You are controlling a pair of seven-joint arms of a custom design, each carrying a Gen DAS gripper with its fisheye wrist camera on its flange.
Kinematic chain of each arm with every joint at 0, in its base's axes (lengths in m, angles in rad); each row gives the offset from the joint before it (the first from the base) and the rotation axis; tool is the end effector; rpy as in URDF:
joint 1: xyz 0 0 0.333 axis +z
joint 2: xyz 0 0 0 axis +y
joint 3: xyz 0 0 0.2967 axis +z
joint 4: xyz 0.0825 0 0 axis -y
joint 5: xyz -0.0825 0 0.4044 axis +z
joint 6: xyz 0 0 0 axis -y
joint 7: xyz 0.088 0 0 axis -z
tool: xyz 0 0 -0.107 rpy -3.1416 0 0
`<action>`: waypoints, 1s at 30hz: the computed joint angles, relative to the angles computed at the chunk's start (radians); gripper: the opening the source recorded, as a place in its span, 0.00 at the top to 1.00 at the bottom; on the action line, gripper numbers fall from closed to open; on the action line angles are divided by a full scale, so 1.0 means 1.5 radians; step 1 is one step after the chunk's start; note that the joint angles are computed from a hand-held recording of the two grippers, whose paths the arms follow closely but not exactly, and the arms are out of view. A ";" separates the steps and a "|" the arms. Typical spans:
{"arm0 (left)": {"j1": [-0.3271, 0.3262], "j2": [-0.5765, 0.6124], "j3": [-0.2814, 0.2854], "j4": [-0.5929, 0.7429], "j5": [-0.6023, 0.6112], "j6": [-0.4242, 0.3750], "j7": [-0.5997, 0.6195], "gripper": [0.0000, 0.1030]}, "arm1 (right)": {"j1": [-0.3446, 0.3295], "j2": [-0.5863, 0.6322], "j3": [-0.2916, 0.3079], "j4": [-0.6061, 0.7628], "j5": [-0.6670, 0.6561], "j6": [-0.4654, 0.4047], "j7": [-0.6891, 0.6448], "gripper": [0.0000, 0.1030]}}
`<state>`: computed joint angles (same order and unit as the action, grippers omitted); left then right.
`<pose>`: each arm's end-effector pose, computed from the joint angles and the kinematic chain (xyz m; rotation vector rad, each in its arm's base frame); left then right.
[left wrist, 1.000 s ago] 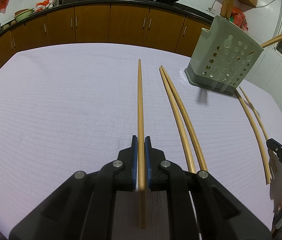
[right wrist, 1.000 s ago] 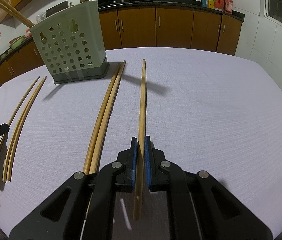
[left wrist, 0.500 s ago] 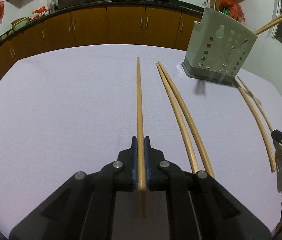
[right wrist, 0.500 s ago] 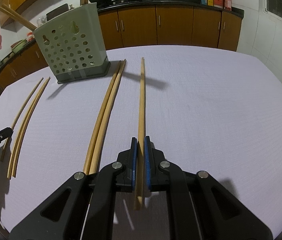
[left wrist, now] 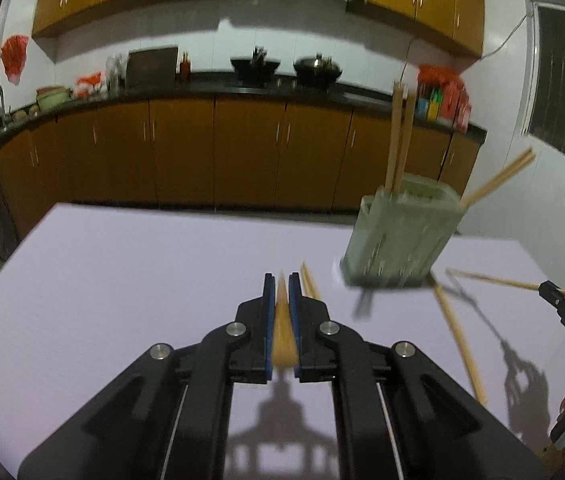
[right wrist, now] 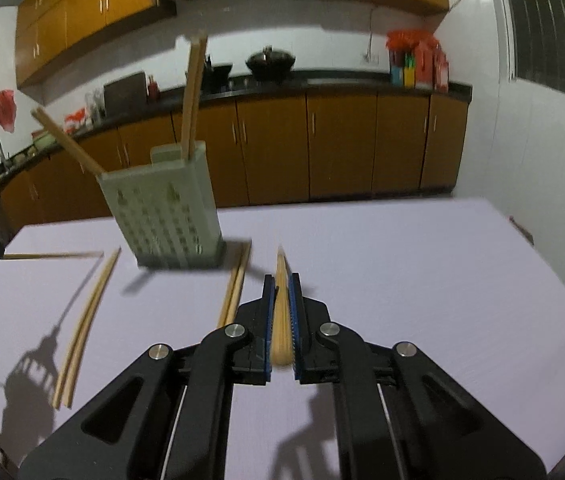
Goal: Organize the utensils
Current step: 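Lift both held chopsticks upright over the green holder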
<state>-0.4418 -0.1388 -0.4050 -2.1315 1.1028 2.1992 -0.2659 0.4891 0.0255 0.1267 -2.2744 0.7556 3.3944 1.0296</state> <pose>0.3905 -0.4033 0.4740 -1.8642 1.2713 -0.8093 0.5031 0.2615 0.4259 -1.7580 1.2718 -0.6225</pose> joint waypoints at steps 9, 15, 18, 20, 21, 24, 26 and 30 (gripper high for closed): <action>0.011 -0.038 -0.006 0.023 0.039 -0.006 0.029 0.93 | -0.033 -0.032 -0.004 0.001 -0.197 0.029 0.174 0.93; 0.024 -0.043 -0.017 0.059 0.075 0.034 0.050 0.93 | 0.060 -0.075 -0.198 0.001 -0.716 0.036 0.639 0.93; 0.028 -0.020 -0.022 0.100 0.115 0.046 0.049 0.93 | 0.099 -0.082 -0.268 0.032 -0.899 0.077 0.810 0.93; 0.027 0.000 -0.025 0.137 0.156 0.042 0.038 0.93 | 0.084 -0.081 -0.249 0.043 -0.892 0.111 0.806 0.93; 0.025 0.012 -0.024 0.155 0.173 0.038 0.032 0.93 | 0.074 -0.077 -0.232 0.048 -0.869 0.126 0.786 0.93; 0.010 0.057 -0.019 0.221 0.243 0.013 0.010 0.93 | 0.047 -0.053 -0.179 0.075 -0.780 0.150 0.702 0.93; -0.007 0.094 -0.009 0.267 0.283 -0.014 0.007 0.93 | 0.036 -0.024 -0.154 0.104 -0.744 0.154 0.669 0.93; -0.039 0.162 0.025 0.341 0.328 -0.042 0.004 0.93 | 0.018 0.032 -0.111 0.152 -0.678 0.143 0.595 0.93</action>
